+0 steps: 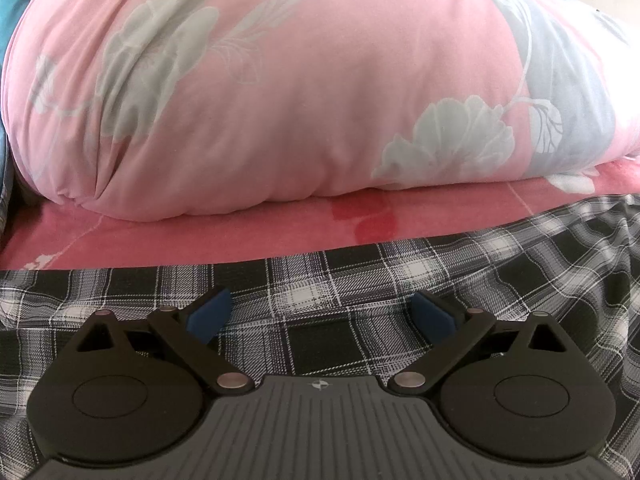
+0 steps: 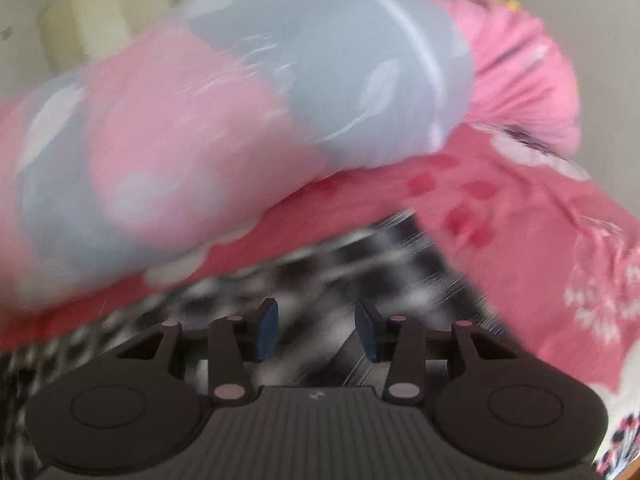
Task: Fold clothes
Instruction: 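Grasp the plaid shirt edge with the right gripper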
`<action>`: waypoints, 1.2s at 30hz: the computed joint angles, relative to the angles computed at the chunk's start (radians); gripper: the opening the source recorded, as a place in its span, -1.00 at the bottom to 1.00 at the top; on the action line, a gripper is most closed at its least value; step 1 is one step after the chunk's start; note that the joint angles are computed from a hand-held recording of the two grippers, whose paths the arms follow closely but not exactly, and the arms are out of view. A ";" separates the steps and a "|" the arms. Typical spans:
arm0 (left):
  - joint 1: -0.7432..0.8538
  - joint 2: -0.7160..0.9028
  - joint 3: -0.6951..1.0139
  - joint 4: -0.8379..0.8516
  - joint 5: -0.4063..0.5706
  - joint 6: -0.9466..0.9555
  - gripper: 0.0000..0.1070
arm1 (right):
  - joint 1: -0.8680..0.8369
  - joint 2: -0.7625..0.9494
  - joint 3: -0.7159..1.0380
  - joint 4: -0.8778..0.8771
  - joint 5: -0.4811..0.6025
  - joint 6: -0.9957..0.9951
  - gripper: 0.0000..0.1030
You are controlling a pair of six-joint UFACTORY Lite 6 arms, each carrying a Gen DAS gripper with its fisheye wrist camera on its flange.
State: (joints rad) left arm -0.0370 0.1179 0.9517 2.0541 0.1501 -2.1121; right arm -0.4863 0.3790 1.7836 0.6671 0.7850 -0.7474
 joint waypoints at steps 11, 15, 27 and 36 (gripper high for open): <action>0.014 -0.030 -0.027 0.023 -0.009 -0.009 0.85 | 0.209 -0.138 -0.377 -0.271 -0.408 -0.205 -0.44; 0.012 -0.033 -0.028 0.006 -0.007 0.007 0.85 | 0.087 -0.039 -0.220 -0.054 -0.323 -0.212 -0.84; 0.030 -0.039 -0.037 0.097 -0.016 -0.070 0.85 | -0.280 0.443 0.378 0.400 0.245 0.147 -0.54; 0.027 -0.035 -0.035 0.074 -0.009 -0.045 0.86 | -0.244 0.593 0.638 0.281 0.292 0.260 -0.18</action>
